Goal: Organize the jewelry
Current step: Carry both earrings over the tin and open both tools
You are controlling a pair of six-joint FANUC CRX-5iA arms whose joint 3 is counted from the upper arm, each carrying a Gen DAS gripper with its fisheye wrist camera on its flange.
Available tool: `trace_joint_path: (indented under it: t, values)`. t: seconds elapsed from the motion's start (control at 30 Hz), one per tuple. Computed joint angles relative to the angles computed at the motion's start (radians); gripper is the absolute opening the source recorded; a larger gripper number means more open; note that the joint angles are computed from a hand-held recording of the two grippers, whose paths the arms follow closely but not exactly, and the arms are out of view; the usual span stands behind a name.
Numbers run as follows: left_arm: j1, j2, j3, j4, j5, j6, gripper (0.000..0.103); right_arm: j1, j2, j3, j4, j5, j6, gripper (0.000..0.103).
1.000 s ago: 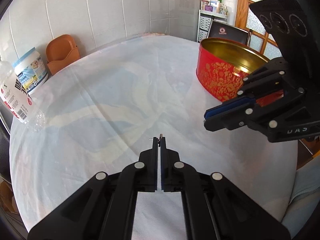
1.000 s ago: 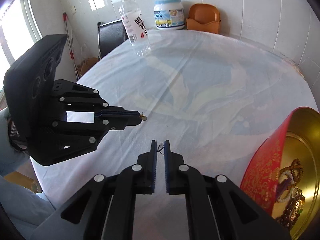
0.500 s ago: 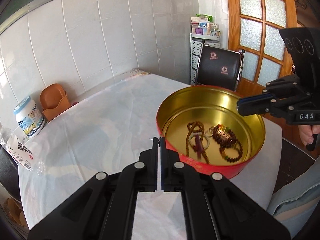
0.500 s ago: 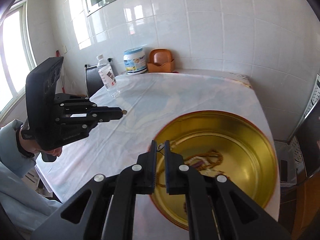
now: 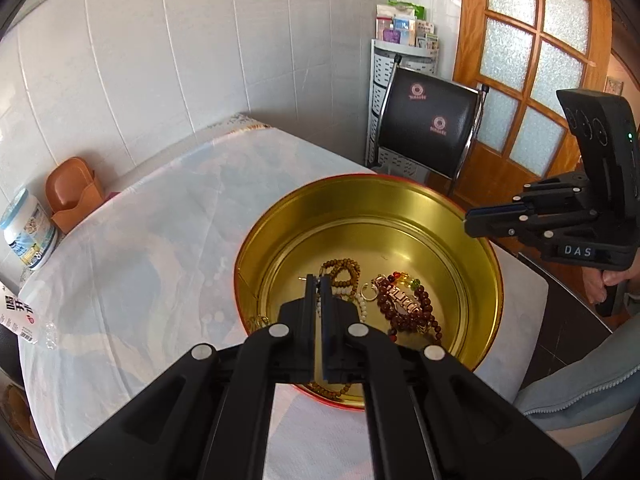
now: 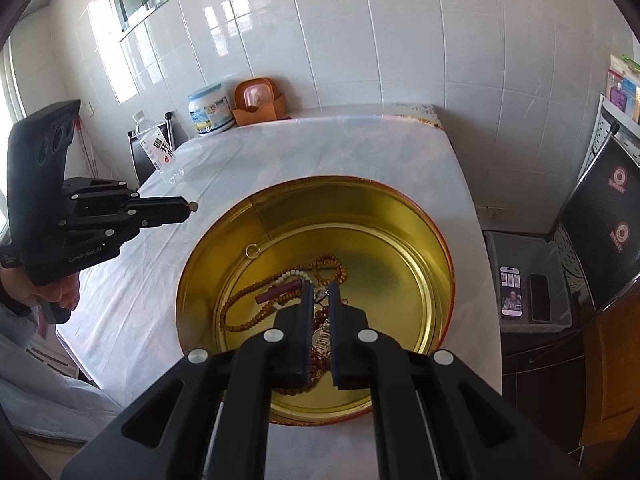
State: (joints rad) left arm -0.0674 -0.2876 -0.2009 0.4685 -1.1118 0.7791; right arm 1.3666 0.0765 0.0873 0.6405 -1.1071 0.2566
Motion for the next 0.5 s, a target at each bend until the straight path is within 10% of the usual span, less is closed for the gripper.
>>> trace_joint_path:
  t: [0.5]
  values:
    - [-0.116, 0.237, 0.185, -0.168, -0.182, 0.151, 0.002, -0.095, 0.135, 0.197, -0.306, -0.064, 0.261, 0.008]
